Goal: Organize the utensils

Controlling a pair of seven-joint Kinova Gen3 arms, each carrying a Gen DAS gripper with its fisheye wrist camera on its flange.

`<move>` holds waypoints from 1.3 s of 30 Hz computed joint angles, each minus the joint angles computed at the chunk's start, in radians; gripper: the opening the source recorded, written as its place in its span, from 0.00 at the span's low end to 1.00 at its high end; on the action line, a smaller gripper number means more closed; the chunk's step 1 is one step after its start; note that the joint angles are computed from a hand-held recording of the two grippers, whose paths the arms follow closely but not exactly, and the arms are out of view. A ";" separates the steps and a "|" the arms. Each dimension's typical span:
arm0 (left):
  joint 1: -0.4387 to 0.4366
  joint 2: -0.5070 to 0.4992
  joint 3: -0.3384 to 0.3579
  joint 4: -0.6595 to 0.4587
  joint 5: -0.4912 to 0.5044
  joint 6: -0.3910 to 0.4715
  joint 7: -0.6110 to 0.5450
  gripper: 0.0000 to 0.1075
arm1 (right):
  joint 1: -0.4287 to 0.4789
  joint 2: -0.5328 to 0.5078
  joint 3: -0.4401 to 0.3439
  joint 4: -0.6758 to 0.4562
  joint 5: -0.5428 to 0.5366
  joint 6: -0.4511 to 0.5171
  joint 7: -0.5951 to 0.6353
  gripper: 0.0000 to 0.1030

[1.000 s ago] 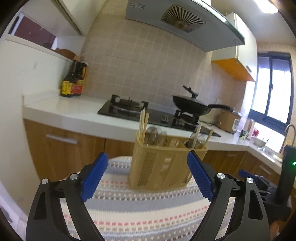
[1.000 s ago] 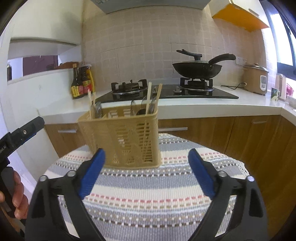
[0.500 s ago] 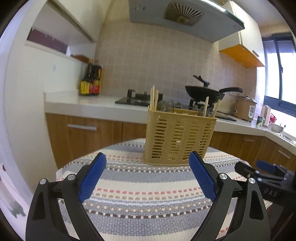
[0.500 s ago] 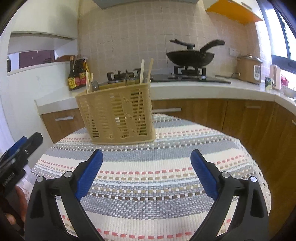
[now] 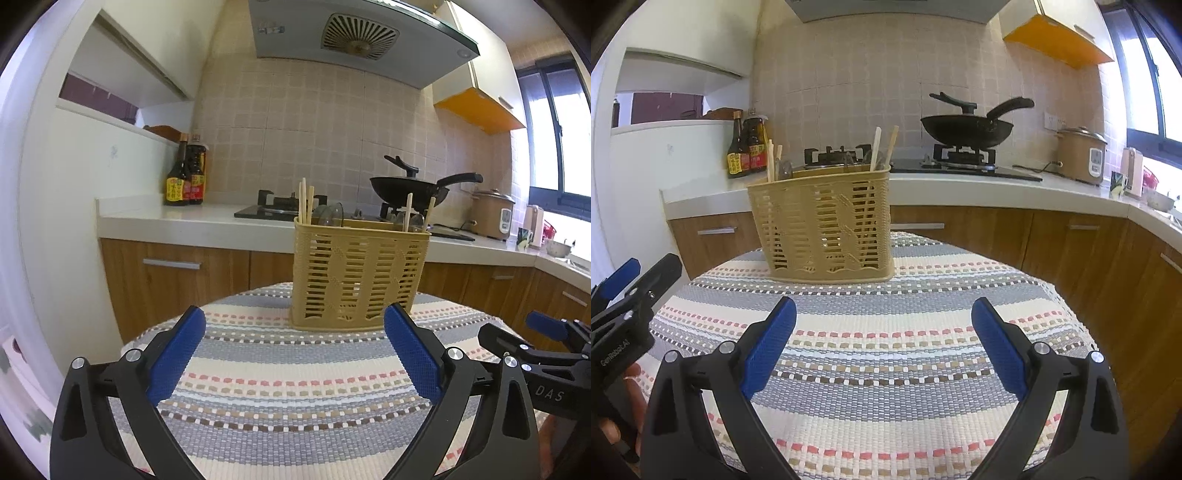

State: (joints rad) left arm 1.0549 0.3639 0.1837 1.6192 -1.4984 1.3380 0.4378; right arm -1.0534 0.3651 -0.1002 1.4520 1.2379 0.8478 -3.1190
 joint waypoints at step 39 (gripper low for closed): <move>0.019 0.026 -0.027 -0.063 0.059 0.042 -0.062 0.89 | -0.010 -0.001 0.000 0.014 0.039 0.018 -0.053 0.92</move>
State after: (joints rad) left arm 1.0743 0.3902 0.1569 1.5562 -1.4391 1.3804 0.3757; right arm -1.0636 0.3641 -0.0999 1.4656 1.2766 0.8657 -3.1719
